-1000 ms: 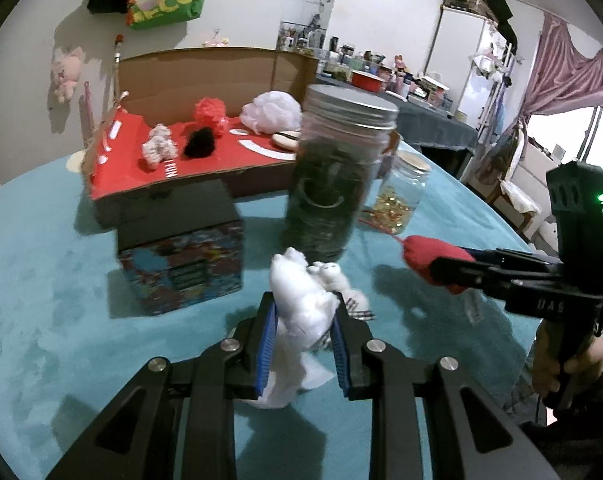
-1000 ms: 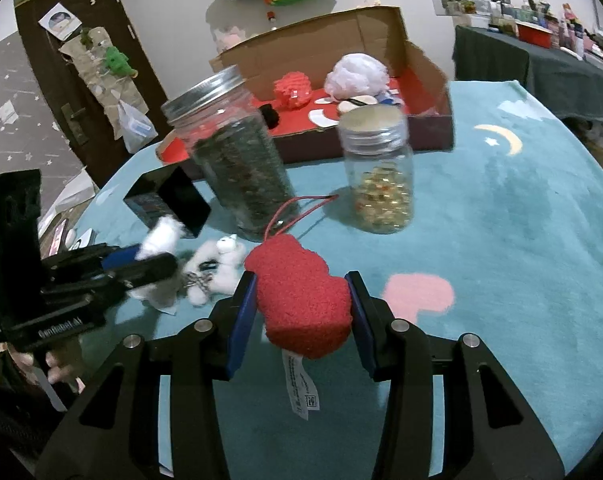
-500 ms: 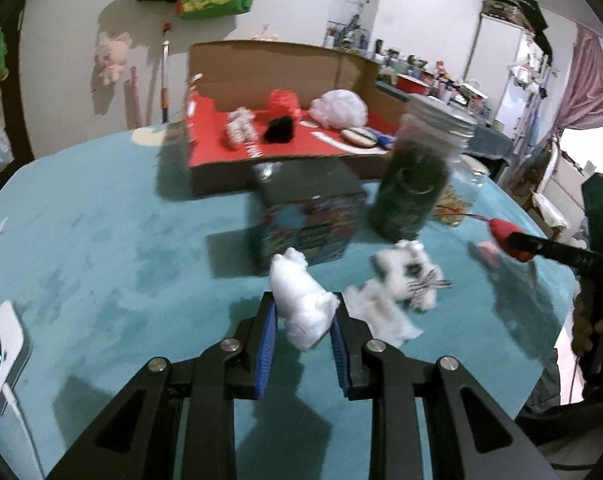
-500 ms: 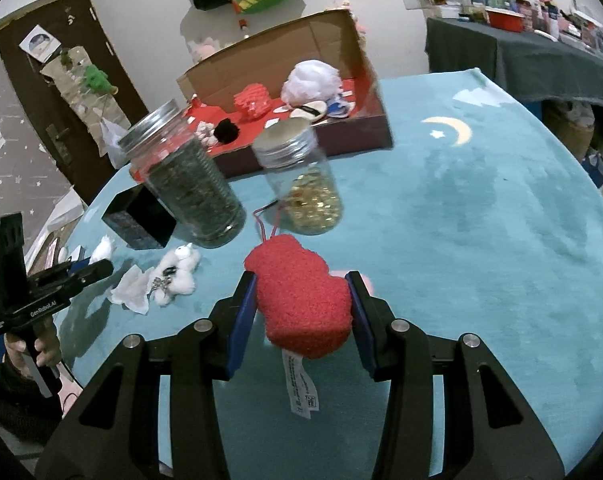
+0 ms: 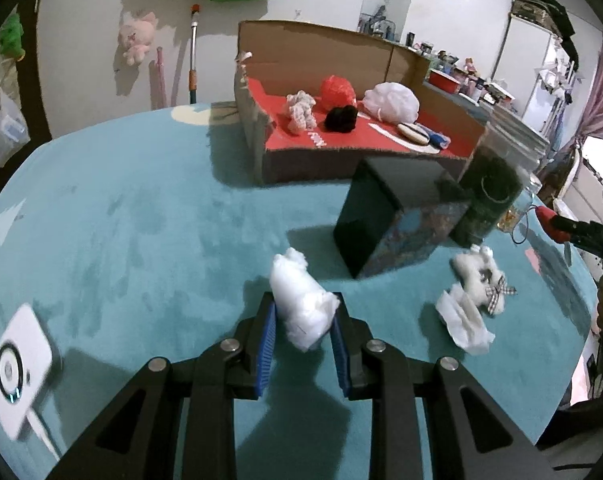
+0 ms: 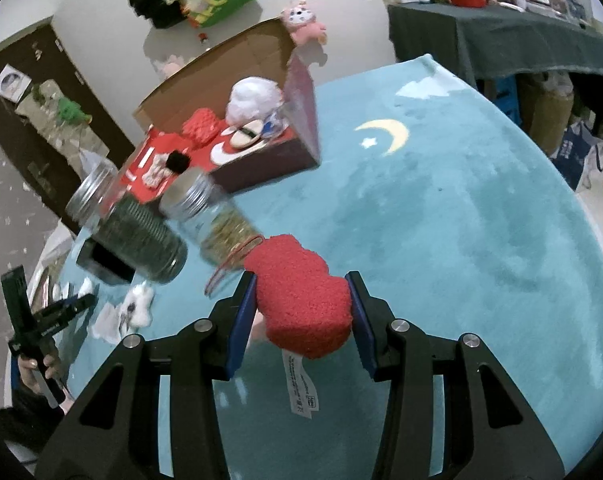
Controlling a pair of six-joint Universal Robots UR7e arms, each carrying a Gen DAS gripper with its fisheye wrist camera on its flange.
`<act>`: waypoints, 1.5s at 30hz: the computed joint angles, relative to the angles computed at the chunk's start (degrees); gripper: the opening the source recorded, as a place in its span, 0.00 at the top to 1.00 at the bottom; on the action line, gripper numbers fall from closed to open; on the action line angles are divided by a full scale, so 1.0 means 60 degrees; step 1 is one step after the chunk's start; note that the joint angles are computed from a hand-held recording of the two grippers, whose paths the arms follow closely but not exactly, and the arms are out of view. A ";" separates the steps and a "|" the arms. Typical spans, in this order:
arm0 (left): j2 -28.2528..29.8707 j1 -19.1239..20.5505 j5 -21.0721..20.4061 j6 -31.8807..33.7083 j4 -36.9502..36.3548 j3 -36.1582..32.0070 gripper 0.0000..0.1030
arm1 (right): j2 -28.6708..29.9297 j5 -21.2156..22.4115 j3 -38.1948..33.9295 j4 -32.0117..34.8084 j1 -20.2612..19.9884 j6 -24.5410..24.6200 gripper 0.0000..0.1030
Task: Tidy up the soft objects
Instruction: 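Carry the cotton roll with the left gripper while the right carries the red heart into the box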
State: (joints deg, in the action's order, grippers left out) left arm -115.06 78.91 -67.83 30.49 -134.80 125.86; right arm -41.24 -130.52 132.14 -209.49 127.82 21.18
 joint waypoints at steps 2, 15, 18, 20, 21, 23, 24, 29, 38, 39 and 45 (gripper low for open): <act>0.0225 0.0060 -0.0141 0.0104 0.0049 -0.0186 0.74 | -0.0151 0.0222 0.0062 -0.0138 -0.0198 -0.0054 0.59; 0.1346 0.0059 -0.0513 0.0578 0.0529 -0.1324 0.74 | -0.0689 0.1411 -0.0602 0.0966 -0.1141 -0.0577 0.59; 0.1489 -0.0064 -0.0437 0.0607 0.0686 -0.1566 0.74 | -0.0736 0.1535 -0.0856 0.1229 -0.1174 -0.0725 0.59; 0.1559 -0.0204 -0.0361 0.0614 0.0805 -0.1714 0.74 | -0.0769 0.1565 -0.1051 0.1439 -0.1174 -0.0825 0.59; 0.1593 -0.0258 -0.0344 0.0623 0.0867 -0.1778 0.74 | -0.0783 0.1585 -0.1151 0.1548 -0.1168 -0.0881 0.59; 0.1603 -0.0433 -0.0346 0.0698 0.0961 -0.1853 0.74 | -0.0810 0.1658 -0.1389 0.1778 -0.1137 -0.1018 0.59; 0.1611 -0.0530 -0.0343 0.0710 0.1017 -0.1889 0.74 | -0.0815 0.1672 -0.1502 0.1877 -0.1111 -0.1084 0.59; 0.1776 -0.1034 -0.0182 0.0623 0.1178 -0.2053 0.74 | -0.0780 0.1660 -0.2095 0.2331 -0.0917 -0.1480 0.59; 0.2581 -0.1712 0.0372 0.0101 0.1202 -0.2279 0.73 | -0.0300 0.1517 -0.3566 0.3229 -0.0528 -0.2452 0.59; 0.2749 -0.1742 0.0434 0.0014 0.1251 -0.2350 0.73 | -0.0232 0.1502 -0.3695 0.3296 -0.0509 -0.2542 0.59; 0.3599 -0.1767 0.0882 -0.0346 0.1499 -0.2698 0.73 | 0.0473 0.1159 -0.4866 0.4390 -0.0549 -0.3261 0.59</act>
